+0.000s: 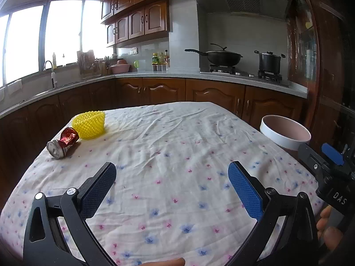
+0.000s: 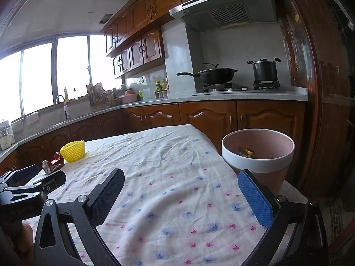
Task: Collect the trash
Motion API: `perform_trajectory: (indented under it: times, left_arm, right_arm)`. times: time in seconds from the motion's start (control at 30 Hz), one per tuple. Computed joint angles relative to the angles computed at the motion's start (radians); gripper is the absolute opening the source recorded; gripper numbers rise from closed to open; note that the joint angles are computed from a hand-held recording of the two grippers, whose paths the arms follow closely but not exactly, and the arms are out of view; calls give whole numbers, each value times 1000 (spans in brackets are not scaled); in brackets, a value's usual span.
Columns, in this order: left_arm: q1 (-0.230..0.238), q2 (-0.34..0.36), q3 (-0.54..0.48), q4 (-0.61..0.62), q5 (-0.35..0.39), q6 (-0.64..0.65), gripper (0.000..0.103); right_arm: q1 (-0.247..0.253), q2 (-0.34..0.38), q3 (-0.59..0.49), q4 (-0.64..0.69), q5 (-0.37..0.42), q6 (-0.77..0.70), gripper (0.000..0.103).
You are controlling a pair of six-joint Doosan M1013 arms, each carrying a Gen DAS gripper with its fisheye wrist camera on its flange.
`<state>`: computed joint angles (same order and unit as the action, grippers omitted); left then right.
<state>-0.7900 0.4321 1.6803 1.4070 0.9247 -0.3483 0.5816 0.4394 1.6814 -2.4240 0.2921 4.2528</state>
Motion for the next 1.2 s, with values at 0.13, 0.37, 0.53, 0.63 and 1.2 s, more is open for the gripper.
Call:
perform_trajectory:
  times: [0.13, 0.37, 0.53, 0.63, 1.2]
  left_arm:
    - [0, 0, -1, -2, 1, 2, 103]
    - [-1, 2, -2, 6, 8, 2, 103]
    - [1, 0, 0, 8, 2, -2, 103]
    - [3, 0, 0, 6, -2, 1, 103]
    - [3, 1, 3, 11, -9, -1, 103]
  right_arm:
    - [-2, 0, 0, -4, -4, 5, 103]
    - [-1, 1, 0, -5, -3, 7, 103]
    - [-2, 1, 0, -22, -6, 28, 103]
    - [-2, 0, 1, -24, -4, 31, 103]
    - [-1, -2, 2, -20, -7, 30, 103]
